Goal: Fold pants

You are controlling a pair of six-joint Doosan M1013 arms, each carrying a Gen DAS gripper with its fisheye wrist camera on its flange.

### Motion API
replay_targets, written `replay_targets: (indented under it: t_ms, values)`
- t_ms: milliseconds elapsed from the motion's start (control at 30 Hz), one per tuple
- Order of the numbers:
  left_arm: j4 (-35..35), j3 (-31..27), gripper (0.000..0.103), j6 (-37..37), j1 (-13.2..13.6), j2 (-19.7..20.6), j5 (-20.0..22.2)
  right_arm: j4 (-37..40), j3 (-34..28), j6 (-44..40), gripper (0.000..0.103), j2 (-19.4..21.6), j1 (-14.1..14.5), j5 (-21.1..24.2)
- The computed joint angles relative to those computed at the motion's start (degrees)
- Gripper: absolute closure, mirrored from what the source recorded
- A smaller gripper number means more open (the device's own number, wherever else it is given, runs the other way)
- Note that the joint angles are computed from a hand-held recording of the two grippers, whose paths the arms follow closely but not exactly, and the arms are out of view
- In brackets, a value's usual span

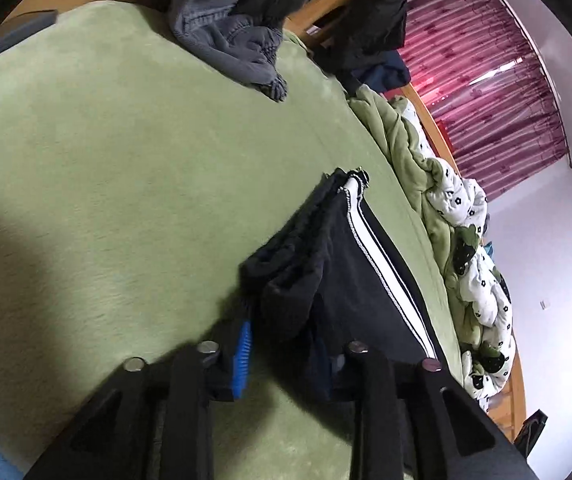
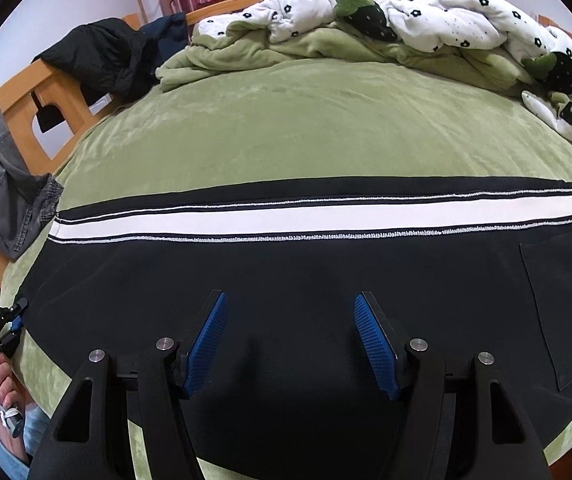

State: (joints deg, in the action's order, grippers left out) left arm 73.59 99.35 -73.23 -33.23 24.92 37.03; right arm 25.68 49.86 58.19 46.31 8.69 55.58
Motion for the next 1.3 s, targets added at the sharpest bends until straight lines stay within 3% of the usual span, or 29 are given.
replay_targets:
  t_ms: [100,167,200,300,367,467,567,700,733,833,967,1067,1133,1200,1300]
  values:
    - [-6.2,-2.6,0.070,8.7,0.4,1.0,1.4,-0.5,0.1,0.7,0.037,-0.1,0.1,-0.2]
    - [-11.1,-4.2,0.086,16.0,0.7,1.4,2.6,-0.5,0.5,0.6,0.037,-0.4,0.0,-0.6]
    - [-13.3,-5.0,0.088,19.8,0.8,1.5,3.1,-0.3,1.2,0.1,0.037,-0.8,-0.2,-1.2]
    - [-17.0,-8.9,0.091,28.8,-0.6,2.1,11.3,0.6,3.6,-1.9,0.037,-2.3,-0.9,-3.5]
    - [-17.6,-13.9,0.092,36.3,-2.1,3.6,19.1,2.2,5.8,-4.0,0.037,-3.5,-1.6,-6.1]
    - [-16.1,-19.8,0.094,43.0,-3.2,5.5,23.3,5.7,8.8,-7.9,0.037,-4.6,-3.0,-10.3]
    - [-14.1,-26.2,0.095,49.2,-4.1,7.9,21.2,3.3,7.7,-5.3,0.037,-3.9,-3.7,-10.1]
    - [-14.2,-34.7,0.095,57.8,-5.0,12.4,16.3,8.7,7.1,-6.4,0.037,-3.7,-5.7,-9.6]
    - [-15.9,-37.9,0.095,61.2,-5.1,14.4,13.8,8.9,7.1,-6.3,0.037,-3.7,-6.1,-9.8]
    - [-24.5,-46.8,0.095,71.8,-5.3,20.0,11.7,10.7,7.9,-6.6,0.037,-4.0,-7.3,-10.8]
    - [-36.7,-59.3,0.095,87.1,-6.1,28.3,13.4,12.9,8.5,-4.9,0.037,-4.3,-9.4,-11.4]
    - [-50.0,-68.3,0.095,100.1,-6.4,34.2,15.1,14.2,7.7,-1.9,0.037,-3.8,-10.7,-11.1]
    - [-49.2,-73.1,0.094,102.7,-7.5,36.9,20.0,15.0,6.4,0.4,0.037,-2.9,-11.3,-9.4]
    - [-44.8,-71.0,0.086,103.3,-8.7,35.9,19.0,17.3,4.6,1.7,0.037,-1.6,-11.9,-5.7]
    - [-45.3,-61.6,0.067,101.5,-8.8,30.6,12.1,20.2,2.0,1.4,0.037,0.1,-12.0,-0.5]
